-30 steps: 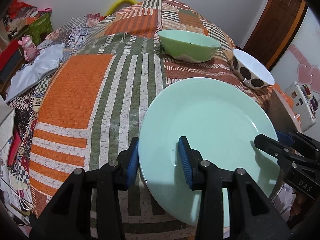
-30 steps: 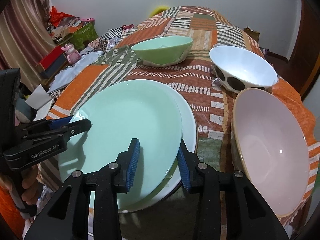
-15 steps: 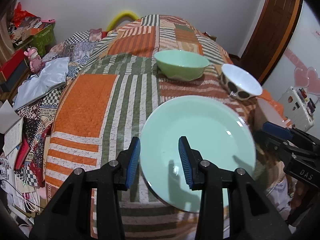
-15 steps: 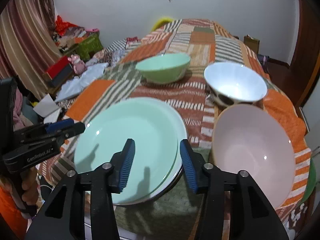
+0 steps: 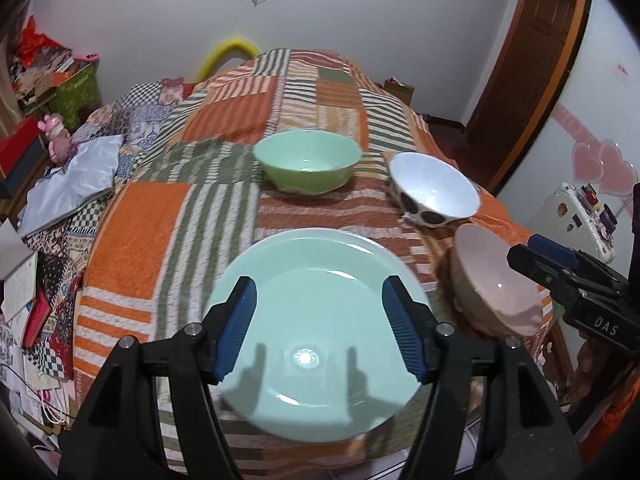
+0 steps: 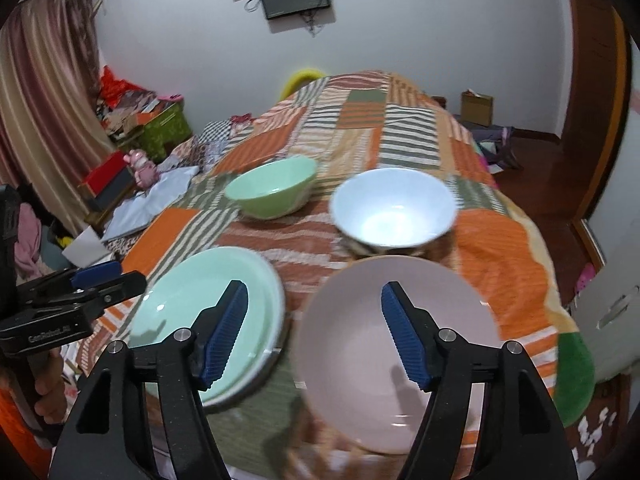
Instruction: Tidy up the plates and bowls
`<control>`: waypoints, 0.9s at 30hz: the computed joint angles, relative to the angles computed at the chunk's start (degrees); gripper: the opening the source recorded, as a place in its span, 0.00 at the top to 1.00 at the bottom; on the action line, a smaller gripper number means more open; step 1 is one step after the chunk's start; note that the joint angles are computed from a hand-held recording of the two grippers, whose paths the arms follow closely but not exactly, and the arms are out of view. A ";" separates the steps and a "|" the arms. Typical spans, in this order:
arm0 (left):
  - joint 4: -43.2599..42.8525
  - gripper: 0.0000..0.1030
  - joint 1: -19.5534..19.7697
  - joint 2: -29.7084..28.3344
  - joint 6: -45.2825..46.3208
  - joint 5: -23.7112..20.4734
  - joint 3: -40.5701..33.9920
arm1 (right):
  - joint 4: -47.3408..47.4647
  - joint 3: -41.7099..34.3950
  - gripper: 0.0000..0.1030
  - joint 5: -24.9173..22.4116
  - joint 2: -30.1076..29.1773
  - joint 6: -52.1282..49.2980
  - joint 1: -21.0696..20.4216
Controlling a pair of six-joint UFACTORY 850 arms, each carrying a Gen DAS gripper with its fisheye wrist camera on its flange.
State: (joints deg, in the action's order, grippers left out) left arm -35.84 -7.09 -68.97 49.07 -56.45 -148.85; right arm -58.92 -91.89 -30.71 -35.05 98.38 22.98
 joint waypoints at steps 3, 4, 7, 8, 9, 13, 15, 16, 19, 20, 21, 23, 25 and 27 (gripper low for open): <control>0.34 0.34 -1.43 2.51 1.51 1.49 4.47 | -1.63 4.34 0.34 0.95 2.62 3.27 -0.82; 0.43 0.34 -1.95 3.24 2.09 1.83 5.84 | -2.15 5.80 0.34 1.25 3.45 4.52 -1.03; 1.05 0.33 -3.45 4.34 3.10 2.20 8.13 | -2.51 9.25 0.34 1.96 5.43 6.58 -1.45; 1.15 0.33 -4.00 4.72 3.53 2.23 8.96 | -2.49 10.40 0.34 1.95 6.02 7.05 -1.56; 1.31 0.33 -4.39 4.75 3.70 2.13 9.11 | -2.26 11.24 0.34 1.88 6.46 7.12 -1.67; 0.74 0.33 -5.90 6.48 5.95 3.04 12.66 | -3.05 14.83 0.34 2.64 8.24 9.28 -2.35; 0.65 0.33 -6.64 6.65 6.32 2.93 13.14 | -3.58 15.98 0.34 3.23 8.81 10.25 -2.81; 0.33 0.34 -6.95 6.94 6.89 3.11 13.74 | -4.03 16.56 0.36 3.77 9.05 11.09 -3.11; -0.51 0.34 -7.73 8.12 8.66 4.37 16.13 | -4.47 17.69 0.47 5.56 9.41 12.34 -3.83; -0.53 0.36 -7.87 8.02 8.82 4.05 16.07 | -4.22 17.92 0.52 6.28 9.42 12.19 -4.11; -0.18 0.39 -8.08 7.59 8.60 3.28 15.48 | -3.91 18.03 0.55 6.74 9.34 11.91 -4.27; 1.25 0.46 -8.57 6.21 7.16 1.35 13.49 | -3.60 18.18 0.61 7.00 9.12 11.44 -4.53; 2.62 0.51 -9.02 4.82 5.70 -0.07 11.49 | -3.66 18.74 0.64 7.68 9.18 11.91 -4.81; 3.54 0.58 -9.37 3.84 4.87 -0.64 10.26 | -3.21 19.40 0.67 9.35 9.33 12.15 -5.27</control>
State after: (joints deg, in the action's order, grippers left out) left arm -32.30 -16.46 -65.13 53.94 -57.09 -138.59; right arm -62.12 -72.50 -21.36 -25.72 110.54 17.71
